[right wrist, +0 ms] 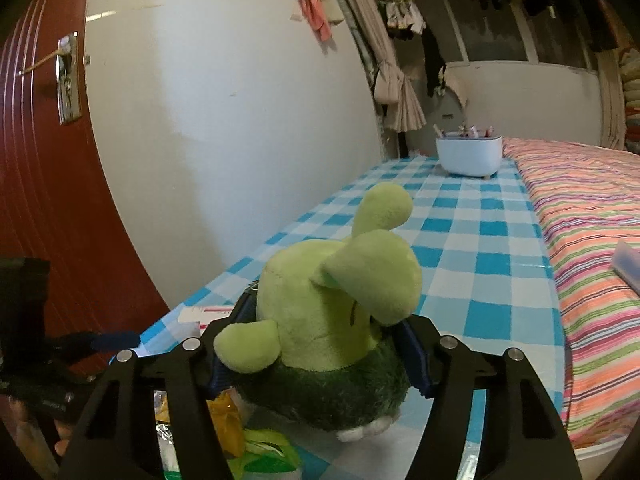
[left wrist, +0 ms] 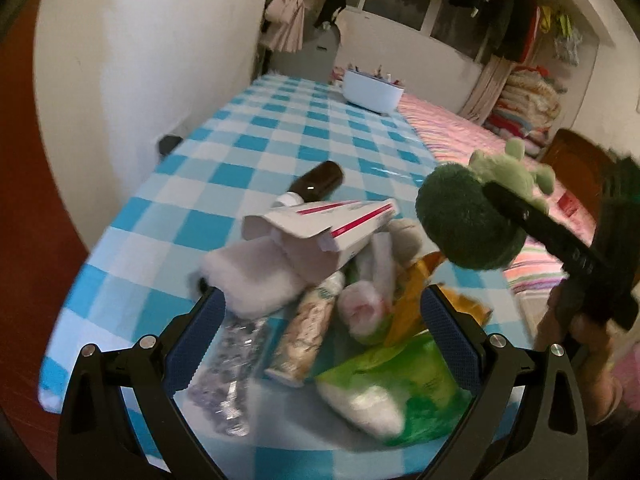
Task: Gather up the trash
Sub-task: 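Grasp the white medicine box with the left gripper while the right gripper holds the plush toy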
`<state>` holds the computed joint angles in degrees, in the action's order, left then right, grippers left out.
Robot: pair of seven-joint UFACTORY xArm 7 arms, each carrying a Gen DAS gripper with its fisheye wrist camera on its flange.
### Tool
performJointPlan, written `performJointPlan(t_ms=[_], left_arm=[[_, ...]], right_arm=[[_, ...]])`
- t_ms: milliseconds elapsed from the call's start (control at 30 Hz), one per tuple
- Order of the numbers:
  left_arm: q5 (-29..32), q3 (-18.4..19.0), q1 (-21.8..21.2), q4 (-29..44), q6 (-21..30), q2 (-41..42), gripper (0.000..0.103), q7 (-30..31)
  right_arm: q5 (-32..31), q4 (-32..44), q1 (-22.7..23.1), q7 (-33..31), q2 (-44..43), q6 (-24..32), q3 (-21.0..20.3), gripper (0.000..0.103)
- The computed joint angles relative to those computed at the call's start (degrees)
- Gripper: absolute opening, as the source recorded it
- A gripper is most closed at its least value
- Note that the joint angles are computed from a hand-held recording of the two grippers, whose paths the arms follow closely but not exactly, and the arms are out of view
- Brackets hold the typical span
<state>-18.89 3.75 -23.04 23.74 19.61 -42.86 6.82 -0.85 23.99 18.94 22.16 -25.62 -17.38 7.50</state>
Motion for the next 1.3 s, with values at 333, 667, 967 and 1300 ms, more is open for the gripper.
performJointPlan(t_ms=[333, 667, 967, 1300], left_arm=[[-17.57, 12.19, -11.71, 8.07, 5.66, 7.58, 0.096, 10.05], [-33.12, 14.53, -12.24, 14.19, 11.59, 14.79, 0.095, 19.10], [-37.60, 10.03, -7.49, 17.61, 13.67, 20.42, 0.095, 22.78], [-35.99, 1.60, -1.00, 21.91, 12.65, 28.20, 0.028, 22.21]], right_arm=[[-0.56, -2.04, 2.88, 2.22, -2.70, -0.92, -3.87, 0.064], [-2.28, -2.77, 4.34, 2.94, -3.48, -1.99, -6.30, 0.065], [-3.31, -3.25, 5.27, 3.91, -4.13, -2.46, -8.41, 0.065], [-2.58, -5.06, 3.12, 4.01, -7.04, -1.40, -8.11, 0.065]])
